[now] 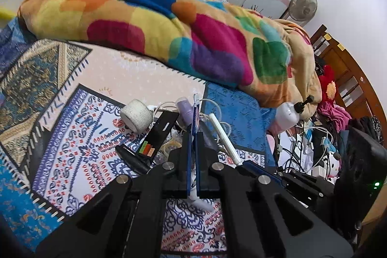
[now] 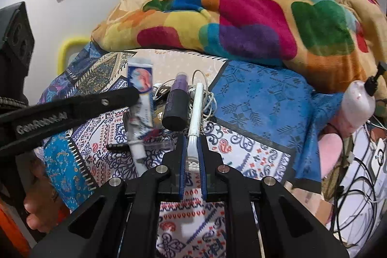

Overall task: Collect trash
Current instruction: 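Grasp the thin blue pen with the left gripper while the right gripper grasps the white comb, then carry the pen and comb in both grippers down to the white bin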

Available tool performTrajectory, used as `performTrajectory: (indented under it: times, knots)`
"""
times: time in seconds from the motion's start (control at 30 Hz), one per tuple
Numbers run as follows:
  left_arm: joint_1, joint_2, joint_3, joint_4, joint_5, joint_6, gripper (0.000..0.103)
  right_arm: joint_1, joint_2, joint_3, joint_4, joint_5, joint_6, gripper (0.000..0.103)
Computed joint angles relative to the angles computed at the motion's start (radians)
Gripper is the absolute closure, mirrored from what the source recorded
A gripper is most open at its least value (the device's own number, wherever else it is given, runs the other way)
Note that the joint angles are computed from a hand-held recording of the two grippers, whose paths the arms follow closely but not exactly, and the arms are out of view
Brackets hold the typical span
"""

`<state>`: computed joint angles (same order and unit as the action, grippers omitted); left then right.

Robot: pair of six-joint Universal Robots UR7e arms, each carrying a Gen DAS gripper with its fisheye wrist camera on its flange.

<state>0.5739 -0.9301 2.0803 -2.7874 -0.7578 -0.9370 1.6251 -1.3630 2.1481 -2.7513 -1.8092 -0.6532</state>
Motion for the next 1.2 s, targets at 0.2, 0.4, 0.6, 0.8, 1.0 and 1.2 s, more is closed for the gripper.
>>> performTrajectory:
  times: [0.2,0.4,0.6,0.8,1.0,1.2]
  knots:
    - [-0.059,-0.048,0.014,0.07,0.062,-0.044,0.102,-0.006,-0.038,0.017,0.055,-0.058,-0.013,0.094]
    - [-0.131,-0.122,0.046,0.253,0.13,-0.152,0.102,-0.03,-0.053,0.024,0.137,-0.113,-0.009,0.094]
    - [-0.192,-0.182,0.079,0.458,0.151,-0.297,0.102,-0.017,-0.014,-0.018,0.17,-0.152,0.043,0.093]
    - [-0.222,-0.229,0.099,0.574,0.155,-0.391,0.102,0.007,0.027,-0.021,0.129,-0.2,0.046,0.093]
    - [-0.248,-0.278,0.112,0.688,0.154,-0.485,0.102,0.015,0.031,-0.004,0.085,-0.203,0.041,0.094]
    - [-0.295,-0.351,0.125,0.828,0.144,-0.599,0.102,0.073,-0.033,0.031,0.048,-0.192,0.04,0.094]
